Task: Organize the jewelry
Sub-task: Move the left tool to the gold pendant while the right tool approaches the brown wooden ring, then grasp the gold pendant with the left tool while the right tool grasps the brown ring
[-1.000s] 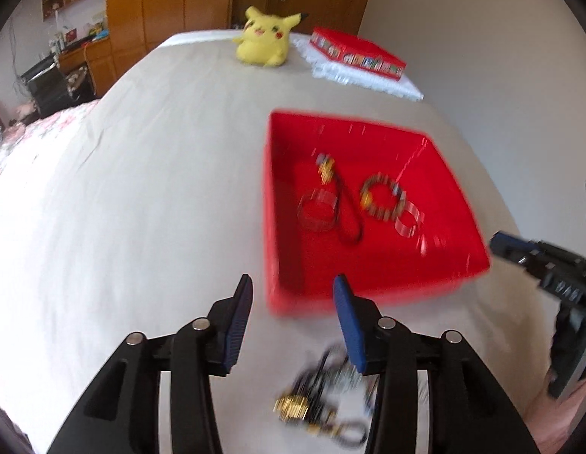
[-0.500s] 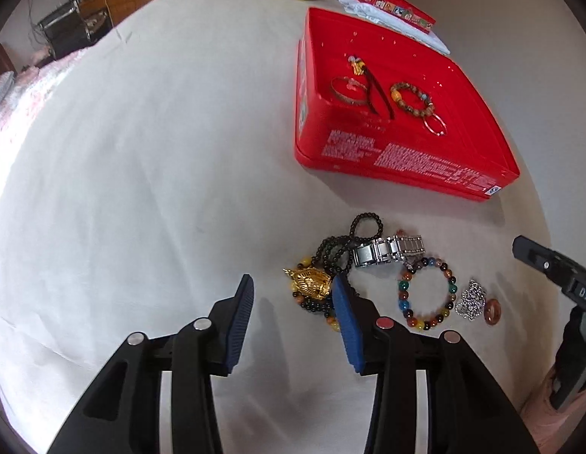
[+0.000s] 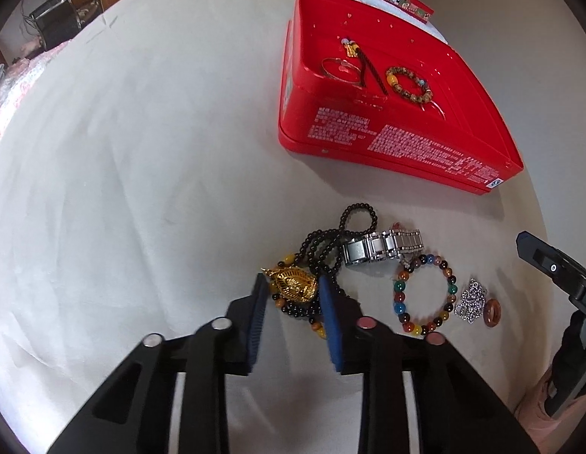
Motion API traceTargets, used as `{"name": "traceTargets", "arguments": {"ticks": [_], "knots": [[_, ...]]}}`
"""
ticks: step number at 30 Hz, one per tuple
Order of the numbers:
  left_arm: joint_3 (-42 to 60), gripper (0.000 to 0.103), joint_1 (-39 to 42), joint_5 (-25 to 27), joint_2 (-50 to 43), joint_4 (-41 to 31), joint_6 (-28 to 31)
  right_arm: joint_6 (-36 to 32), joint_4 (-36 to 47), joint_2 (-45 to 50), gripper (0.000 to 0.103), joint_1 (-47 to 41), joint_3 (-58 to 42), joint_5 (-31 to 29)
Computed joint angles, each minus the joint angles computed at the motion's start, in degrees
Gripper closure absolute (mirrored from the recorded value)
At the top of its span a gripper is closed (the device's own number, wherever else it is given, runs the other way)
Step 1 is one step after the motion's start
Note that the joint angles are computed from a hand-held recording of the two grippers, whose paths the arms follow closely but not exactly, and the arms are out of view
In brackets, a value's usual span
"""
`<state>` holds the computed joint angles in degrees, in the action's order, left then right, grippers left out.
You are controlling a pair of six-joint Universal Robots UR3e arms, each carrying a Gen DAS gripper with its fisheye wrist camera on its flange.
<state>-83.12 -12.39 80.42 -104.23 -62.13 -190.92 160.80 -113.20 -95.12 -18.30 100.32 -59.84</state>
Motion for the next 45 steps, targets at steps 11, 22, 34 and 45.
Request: {"name": "traceTargets", "arguments": {"ticks": [11,22,34,45], "knots": [[-4.57,0.079,1.39,-2.13,5.55,2.62,0.87,0.47,-0.52,2.33,0.073,0.73,0.15,-1.05],[-9.74,0.079,5.3,-2.44,10.88,3.86,1.48,-0.36,0.2,1.3,0.073,1.26,1.05,-0.11],[-9.9,0.079,4.5,-3.06,10.35,3.55,2.85,-3.48,9.59,-5.63,0.073,-1.27,4.07,-2.44],[-11.38,0.079,4.22,-4.43,11.68,3.59,3.23,-3.41,9.94,-8.69,0.067,-1.46,7.44,-6.87]]}}
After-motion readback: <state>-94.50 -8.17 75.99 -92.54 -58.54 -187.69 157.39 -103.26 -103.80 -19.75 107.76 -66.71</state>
